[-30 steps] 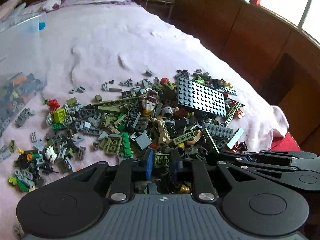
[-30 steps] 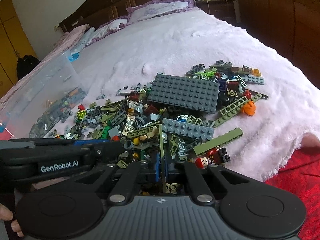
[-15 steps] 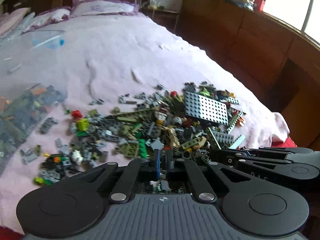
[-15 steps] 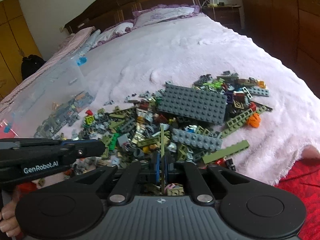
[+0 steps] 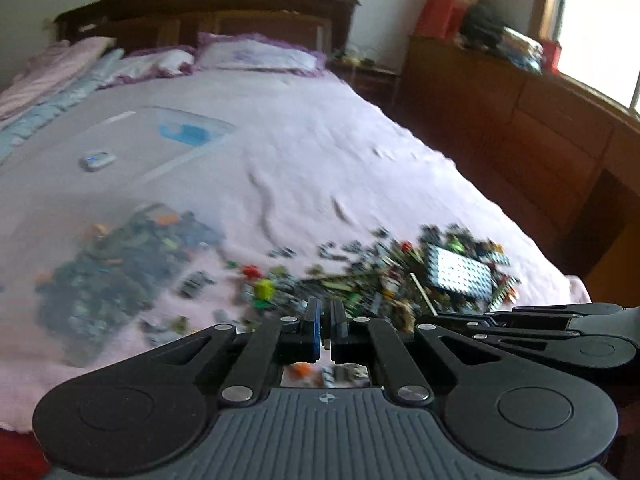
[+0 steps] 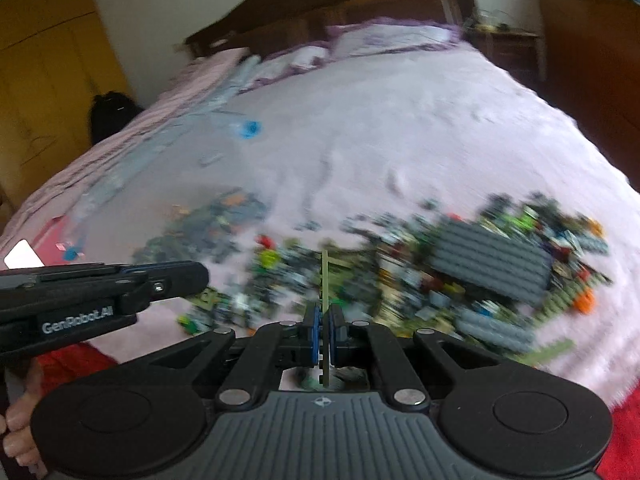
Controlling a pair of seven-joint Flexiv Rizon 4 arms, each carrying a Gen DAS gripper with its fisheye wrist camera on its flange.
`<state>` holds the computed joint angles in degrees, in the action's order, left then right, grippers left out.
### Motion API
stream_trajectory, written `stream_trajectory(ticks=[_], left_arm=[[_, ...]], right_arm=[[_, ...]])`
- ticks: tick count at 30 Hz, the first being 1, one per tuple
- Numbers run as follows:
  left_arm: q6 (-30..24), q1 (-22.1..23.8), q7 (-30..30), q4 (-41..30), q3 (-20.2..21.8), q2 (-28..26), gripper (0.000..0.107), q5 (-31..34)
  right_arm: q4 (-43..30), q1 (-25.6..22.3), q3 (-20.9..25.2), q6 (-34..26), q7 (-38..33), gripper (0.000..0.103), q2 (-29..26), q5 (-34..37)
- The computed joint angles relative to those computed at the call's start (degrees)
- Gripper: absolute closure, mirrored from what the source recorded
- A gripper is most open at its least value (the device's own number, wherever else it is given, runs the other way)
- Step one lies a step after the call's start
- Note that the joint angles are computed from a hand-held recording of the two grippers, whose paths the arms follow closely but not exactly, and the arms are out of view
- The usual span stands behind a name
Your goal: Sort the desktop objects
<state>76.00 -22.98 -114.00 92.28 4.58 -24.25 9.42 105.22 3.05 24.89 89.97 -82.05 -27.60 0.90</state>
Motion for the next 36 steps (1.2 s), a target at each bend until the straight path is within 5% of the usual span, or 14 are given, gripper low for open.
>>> stream_trajectory(ticks=[11,21,26,36], left_arm=[[-1.4,1.5,-10.4,-2.7,7.1,3.8,0.1,9.8],[-2.1,8.5,-8.9,-5.8,5.8,2.1,0.099,10.1],[-2.6,9.7,-7.5,-5.0,5.3,1.5,0.069,7.8],[4.3,5.1,-14.5,6.1,8.6,8.6,0.046,13.6]], right_arm=[[-14.3,3.0,5.4,-5.9,-8.1,0.097,-5.0,-0.5],[-33.2,12.9,0.5,-15.9,-11.9,0.097,-11.8,0.0],[-37.8,17.4,-3.5,-17.5,-12.5,0.09,-13.9,0.6],[-27.3,13.5,-2.7,-18.2,-16.2,0.079,-9.0,4.1]])
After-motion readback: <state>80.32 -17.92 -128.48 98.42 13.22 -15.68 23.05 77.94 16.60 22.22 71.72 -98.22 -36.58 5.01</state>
